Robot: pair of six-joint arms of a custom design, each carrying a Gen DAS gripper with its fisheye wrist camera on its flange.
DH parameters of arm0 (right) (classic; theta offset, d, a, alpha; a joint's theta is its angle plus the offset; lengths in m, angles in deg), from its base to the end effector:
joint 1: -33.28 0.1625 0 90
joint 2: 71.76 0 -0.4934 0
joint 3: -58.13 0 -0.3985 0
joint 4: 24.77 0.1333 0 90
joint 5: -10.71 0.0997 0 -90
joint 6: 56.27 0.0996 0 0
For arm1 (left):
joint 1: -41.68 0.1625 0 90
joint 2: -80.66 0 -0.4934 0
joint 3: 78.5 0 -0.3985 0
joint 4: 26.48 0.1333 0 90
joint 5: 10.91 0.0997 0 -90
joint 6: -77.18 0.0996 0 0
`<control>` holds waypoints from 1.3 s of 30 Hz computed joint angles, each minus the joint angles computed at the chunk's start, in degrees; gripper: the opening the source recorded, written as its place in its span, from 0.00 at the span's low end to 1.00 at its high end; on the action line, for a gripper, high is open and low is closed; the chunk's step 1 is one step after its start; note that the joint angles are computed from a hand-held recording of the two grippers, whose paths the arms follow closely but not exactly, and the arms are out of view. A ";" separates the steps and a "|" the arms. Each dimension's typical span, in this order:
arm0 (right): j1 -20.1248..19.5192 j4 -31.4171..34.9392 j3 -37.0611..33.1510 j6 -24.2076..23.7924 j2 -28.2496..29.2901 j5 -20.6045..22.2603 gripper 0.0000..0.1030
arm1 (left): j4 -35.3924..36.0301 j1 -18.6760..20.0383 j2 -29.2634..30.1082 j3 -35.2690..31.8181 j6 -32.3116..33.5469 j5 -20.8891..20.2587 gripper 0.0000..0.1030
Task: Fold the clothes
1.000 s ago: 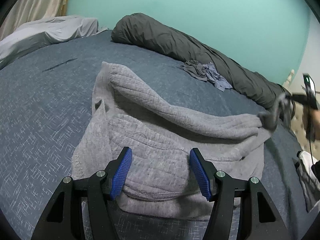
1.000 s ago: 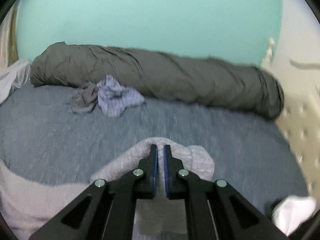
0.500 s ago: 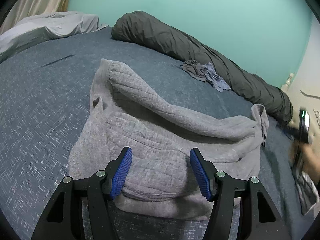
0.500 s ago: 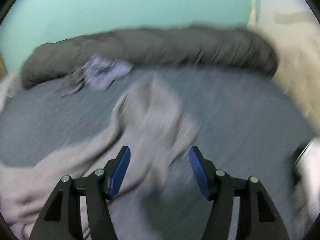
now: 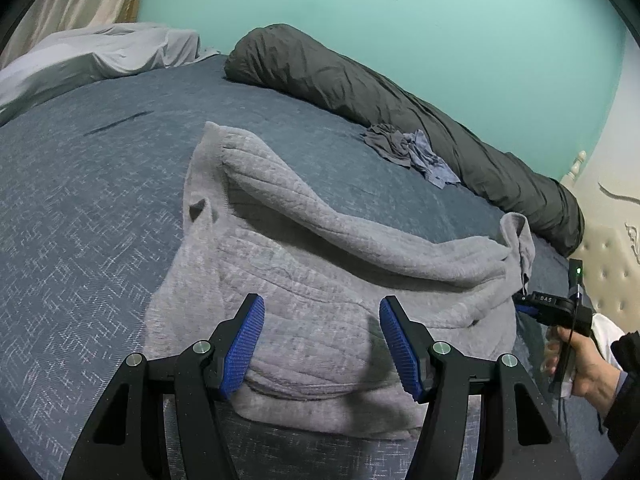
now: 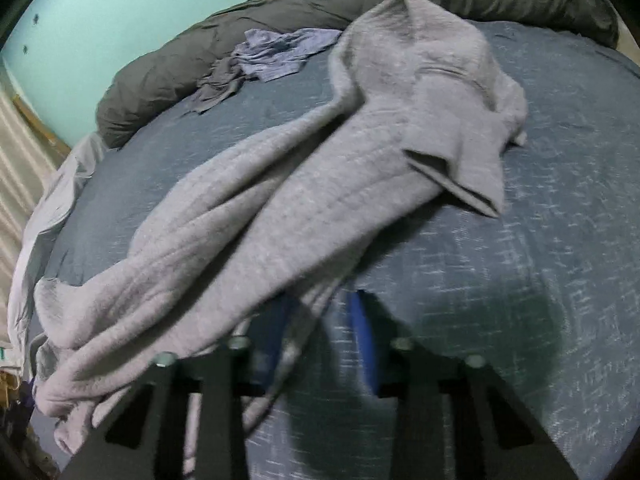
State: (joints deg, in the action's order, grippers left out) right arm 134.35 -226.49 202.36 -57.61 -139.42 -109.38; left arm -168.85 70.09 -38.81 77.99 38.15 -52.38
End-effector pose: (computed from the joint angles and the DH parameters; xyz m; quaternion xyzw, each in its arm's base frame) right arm 0.1608 -0.3876 0.2182 0.0216 -0.9237 0.3115 0.2218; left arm -0.0673 -0.2728 0.3149 0.1229 0.8968 -0.3912 0.1664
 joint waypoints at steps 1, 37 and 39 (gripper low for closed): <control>0.28 0.26 -0.17 -0.07 0.03 0.48 0.09 | 0.23 -0.04 -0.30 -0.08 -0.10 0.04 0.62; 12.69 3.52 1.11 6.01 -5.93 -7.86 0.08 | 11.80 -2.93 -9.07 -2.75 -4.47 1.85 0.62; 15.89 8.56 2.09 8.38 -9.75 -10.20 0.08 | 15.00 -4.30 -10.67 -3.37 -5.93 2.34 0.62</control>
State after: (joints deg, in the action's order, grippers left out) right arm 150.24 -217.94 204.45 -49.24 -149.17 -119.58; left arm -153.85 65.78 -49.48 74.62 32.21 -50.04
